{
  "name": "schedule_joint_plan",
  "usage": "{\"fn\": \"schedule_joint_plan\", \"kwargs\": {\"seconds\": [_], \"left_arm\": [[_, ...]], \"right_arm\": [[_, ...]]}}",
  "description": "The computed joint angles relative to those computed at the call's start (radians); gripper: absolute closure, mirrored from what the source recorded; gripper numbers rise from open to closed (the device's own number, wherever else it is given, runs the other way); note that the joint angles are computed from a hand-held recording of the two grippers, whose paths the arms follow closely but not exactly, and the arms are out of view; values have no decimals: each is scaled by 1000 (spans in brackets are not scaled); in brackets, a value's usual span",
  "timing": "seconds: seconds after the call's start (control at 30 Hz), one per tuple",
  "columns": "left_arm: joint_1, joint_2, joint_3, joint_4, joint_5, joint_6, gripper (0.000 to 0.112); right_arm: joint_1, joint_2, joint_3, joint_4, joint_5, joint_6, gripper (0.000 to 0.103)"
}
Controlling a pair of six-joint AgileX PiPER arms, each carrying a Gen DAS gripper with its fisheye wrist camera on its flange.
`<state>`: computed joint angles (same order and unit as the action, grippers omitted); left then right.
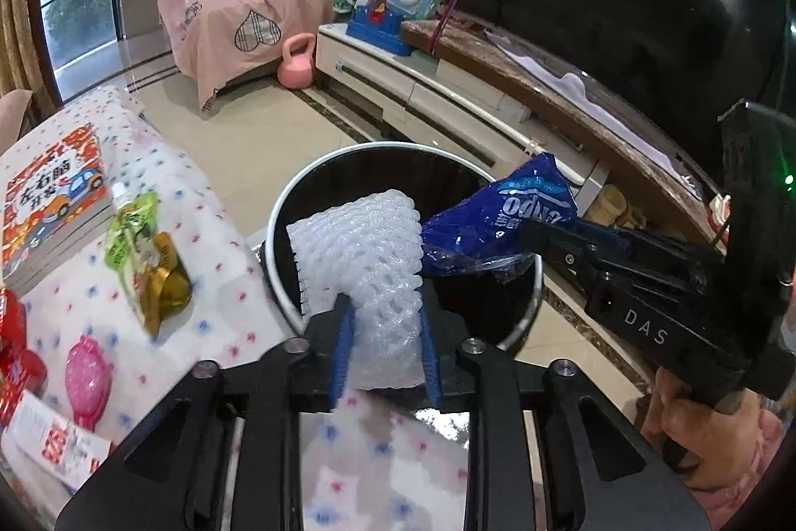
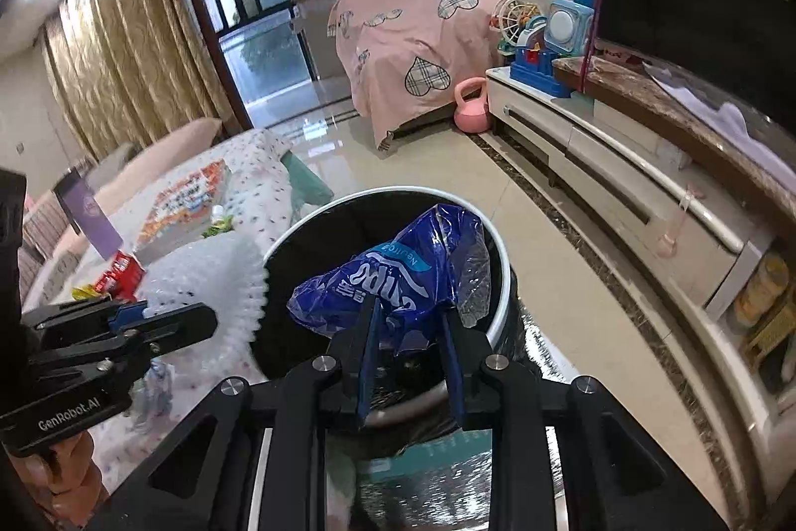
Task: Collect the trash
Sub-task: 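Carry both items over the bin and open both tools to drop them, then move both tools back over the table toward the remaining trash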
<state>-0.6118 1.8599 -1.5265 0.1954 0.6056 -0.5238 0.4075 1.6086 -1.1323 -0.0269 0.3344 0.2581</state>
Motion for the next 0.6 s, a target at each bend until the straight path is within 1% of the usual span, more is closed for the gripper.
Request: {"fn": "schedule_joint_plan", "kwargs": {"seconds": [0.03, 0.1, 0.13, 0.2, 0.23, 0.27, 0.3, 0.33, 0.37, 0.4, 0.5, 0.6], "left_arm": [[4, 20, -23, -12, 9, 9, 83], [12, 47, -52, -21, 28, 11, 61], [18, 55, -59, -34, 29, 17, 58], [28, 60, -55, -63, 24, 33, 51], [28, 56, -45, -55, 21, 23, 48], [31, 48, -32, -55, 16, 21, 45], [32, 40, -21, -56, 10, 19, 43], [33, 29, -7, -53, 6, 13, 42], [32, 18, 6, -46, 3, 2, 41], [30, 1, 27, -35, -5, -13, 40], [21, -59, 101, 18, -37, -71, 39], [7, -129, 189, 72, -69, -141, 38]], "right_arm": [[1, 20, -30, -16, 26, 0, 78], [0, 51, -74, -40, 58, -2, 77], [-4, 68, -92, -33, 68, -18, 76], [-14, 90, -116, 27, 85, -94, 75], [-14, 97, -121, 22, 87, -94, 71], [-15, 104, -128, 19, 92, -94, 63], [-22, 109, -132, 46, 92, -121, 59], [-31, 107, -124, 93, 85, -163, 53], [-35, 106, -123, 106, 83, -172, 49], [-36, 100, -114, 106, 77, -166, 48], [-45, 61, -65, 170, 38, -200, 48], [-46, 24, -22, 201, 1, -203, 39]]}}
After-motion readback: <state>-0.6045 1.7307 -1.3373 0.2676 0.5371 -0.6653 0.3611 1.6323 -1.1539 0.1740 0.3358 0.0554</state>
